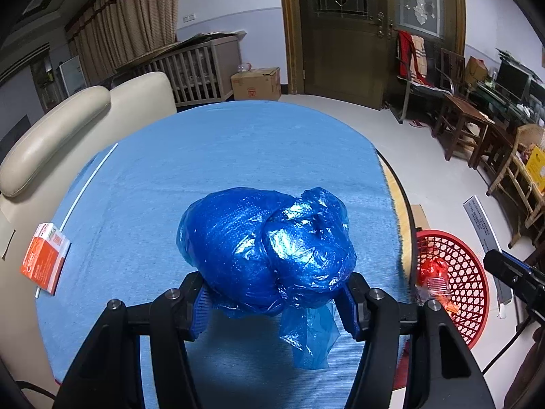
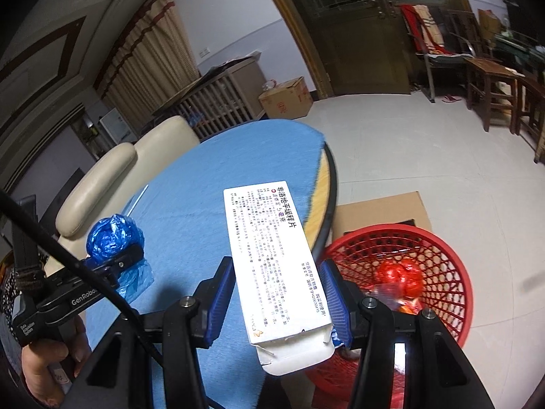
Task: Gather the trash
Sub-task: 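Carry the white box and blue bag over the red wastebasket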
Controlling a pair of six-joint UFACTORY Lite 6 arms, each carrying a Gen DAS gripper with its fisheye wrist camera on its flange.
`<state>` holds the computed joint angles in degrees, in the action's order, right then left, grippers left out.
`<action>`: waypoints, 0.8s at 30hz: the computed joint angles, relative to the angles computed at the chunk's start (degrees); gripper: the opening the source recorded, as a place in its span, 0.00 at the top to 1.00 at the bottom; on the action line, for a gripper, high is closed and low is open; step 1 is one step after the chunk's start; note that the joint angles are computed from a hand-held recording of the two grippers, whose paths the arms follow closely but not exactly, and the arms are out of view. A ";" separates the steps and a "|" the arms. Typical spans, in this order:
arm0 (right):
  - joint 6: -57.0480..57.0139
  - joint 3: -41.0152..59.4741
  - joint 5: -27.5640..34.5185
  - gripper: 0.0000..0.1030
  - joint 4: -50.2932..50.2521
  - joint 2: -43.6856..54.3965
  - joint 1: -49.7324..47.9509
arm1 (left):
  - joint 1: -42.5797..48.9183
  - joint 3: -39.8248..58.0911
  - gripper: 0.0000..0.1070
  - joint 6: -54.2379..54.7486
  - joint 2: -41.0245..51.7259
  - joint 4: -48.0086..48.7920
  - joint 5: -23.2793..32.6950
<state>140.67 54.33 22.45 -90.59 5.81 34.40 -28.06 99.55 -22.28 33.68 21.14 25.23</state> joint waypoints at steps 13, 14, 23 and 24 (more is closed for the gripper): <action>5.67 -12.24 2.21 0.47 -2.28 -10.69 -2.25 | -5.20 4.03 0.41 -0.17 2.91 0.42 2.10; 6.09 -12.89 2.13 0.47 -2.63 -11.14 -2.63 | -5.52 4.45 0.41 0.14 3.22 0.08 2.32; 7.31 -18.47 2.42 0.47 -2.38 -13.84 -5.46 | -7.69 8.03 0.41 3.49 6.04 -3.83 4.03; 7.84 -18.95 2.25 0.47 -2.82 -13.92 -5.87 | -8.02 7.98 0.41 3.54 6.09 -3.85 4.10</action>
